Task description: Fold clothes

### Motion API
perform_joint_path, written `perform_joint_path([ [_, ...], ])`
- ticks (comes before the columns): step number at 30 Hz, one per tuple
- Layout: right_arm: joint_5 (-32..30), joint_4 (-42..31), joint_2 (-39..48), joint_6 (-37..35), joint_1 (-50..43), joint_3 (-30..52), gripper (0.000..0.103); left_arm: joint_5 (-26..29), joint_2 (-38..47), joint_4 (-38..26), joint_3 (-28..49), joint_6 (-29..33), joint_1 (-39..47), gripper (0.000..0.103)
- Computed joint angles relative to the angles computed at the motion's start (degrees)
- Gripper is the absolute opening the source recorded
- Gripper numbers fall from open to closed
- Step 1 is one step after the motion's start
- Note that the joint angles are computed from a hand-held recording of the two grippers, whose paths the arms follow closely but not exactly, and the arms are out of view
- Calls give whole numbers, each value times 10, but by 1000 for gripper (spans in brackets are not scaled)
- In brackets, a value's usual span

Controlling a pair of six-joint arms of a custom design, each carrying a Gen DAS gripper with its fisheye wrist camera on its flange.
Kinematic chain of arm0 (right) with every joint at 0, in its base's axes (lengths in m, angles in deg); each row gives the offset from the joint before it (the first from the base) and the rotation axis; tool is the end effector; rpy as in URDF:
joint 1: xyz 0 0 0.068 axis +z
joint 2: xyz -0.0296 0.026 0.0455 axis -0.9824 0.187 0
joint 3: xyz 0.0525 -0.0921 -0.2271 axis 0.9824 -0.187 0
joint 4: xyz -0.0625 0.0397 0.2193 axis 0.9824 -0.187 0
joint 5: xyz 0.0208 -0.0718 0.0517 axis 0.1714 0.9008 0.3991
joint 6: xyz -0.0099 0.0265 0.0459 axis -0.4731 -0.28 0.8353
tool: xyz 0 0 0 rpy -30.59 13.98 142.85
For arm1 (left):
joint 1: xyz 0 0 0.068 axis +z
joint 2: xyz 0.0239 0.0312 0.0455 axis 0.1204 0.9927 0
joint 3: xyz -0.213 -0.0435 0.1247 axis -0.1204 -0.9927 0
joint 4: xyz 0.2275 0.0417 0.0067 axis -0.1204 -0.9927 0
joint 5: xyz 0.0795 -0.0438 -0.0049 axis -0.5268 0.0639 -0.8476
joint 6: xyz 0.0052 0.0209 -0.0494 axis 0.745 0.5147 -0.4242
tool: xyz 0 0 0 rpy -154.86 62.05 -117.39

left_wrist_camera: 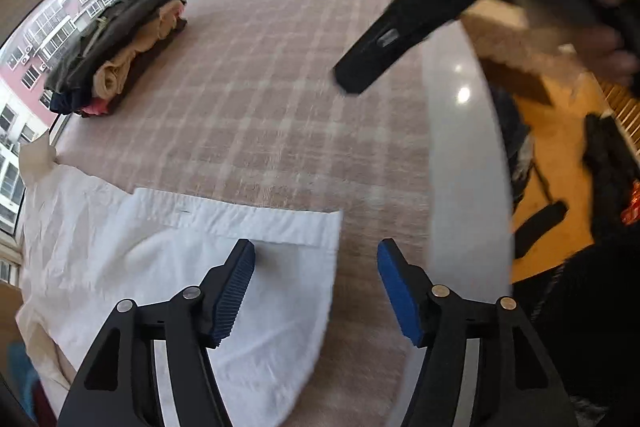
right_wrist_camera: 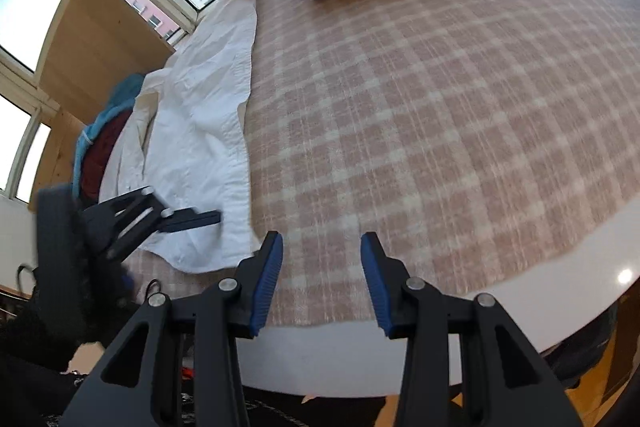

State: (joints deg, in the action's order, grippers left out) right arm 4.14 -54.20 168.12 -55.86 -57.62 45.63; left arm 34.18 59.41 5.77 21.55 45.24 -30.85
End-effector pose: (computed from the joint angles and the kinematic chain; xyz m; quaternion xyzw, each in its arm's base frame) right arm 0.2474 0.1113 0.1156 -0.0812 0.9550 0.2363 0.1597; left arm 0.1975 -0.1510 0.1257 0.4046 0.8864 -0.0273 0.2232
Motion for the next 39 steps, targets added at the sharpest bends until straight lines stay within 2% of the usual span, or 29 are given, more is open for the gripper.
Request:
perform_joint_path([
  [1,-16,-17,-18,-19,-19,-6,40,15,0,-3,3,-8,13,30],
  [2,-29,-30,-35,-37,-35,-13,40,53,-2,-15,9,-15,43,13],
  [5,-66,-62,-62,-94,-85,-29,40,104,-40,-39,2,-39,108,7],
  [9,-112,-56,-18,-115,-90,-11,40,180,-144,-105,-18,-39,200,8],
  [14,-113,-40,45,-126,-42,31,40,170,-202,-162,-21,-41,258,7],
  [18,-103,-60,91,-153,-17,77,40,164,-236,-194,-14,-13,296,8],
  [22,-151,-55,117,-150,-29,102,40,191,-273,-250,-5,18,352,8],
  [24,-157,-57,134,-150,-23,125,40,177,-283,-261,-14,21,351,8],
  [27,-130,-73,155,-157,9,154,40,170,-287,-267,-27,17,334,7],
  [28,-132,-74,158,-156,16,158,35,169,-286,-266,-30,15,325,7],
  [29,-133,-74,160,-156,24,162,24,168,-285,-265,-33,14,315,7],
  [30,-134,-68,158,-149,29,160,3,169,-285,-266,-36,17,312,7],
  [33,-138,-30,135,-108,40,134,2,176,-280,-270,-50,32,330,8],
  [36,-149,-12,98,-83,57,114,2,174,-272,-279,-71,74,406,7],
  [39,-122,-14,66,-83,103,110,2,184,-262,-296,-86,133,502,7],
])
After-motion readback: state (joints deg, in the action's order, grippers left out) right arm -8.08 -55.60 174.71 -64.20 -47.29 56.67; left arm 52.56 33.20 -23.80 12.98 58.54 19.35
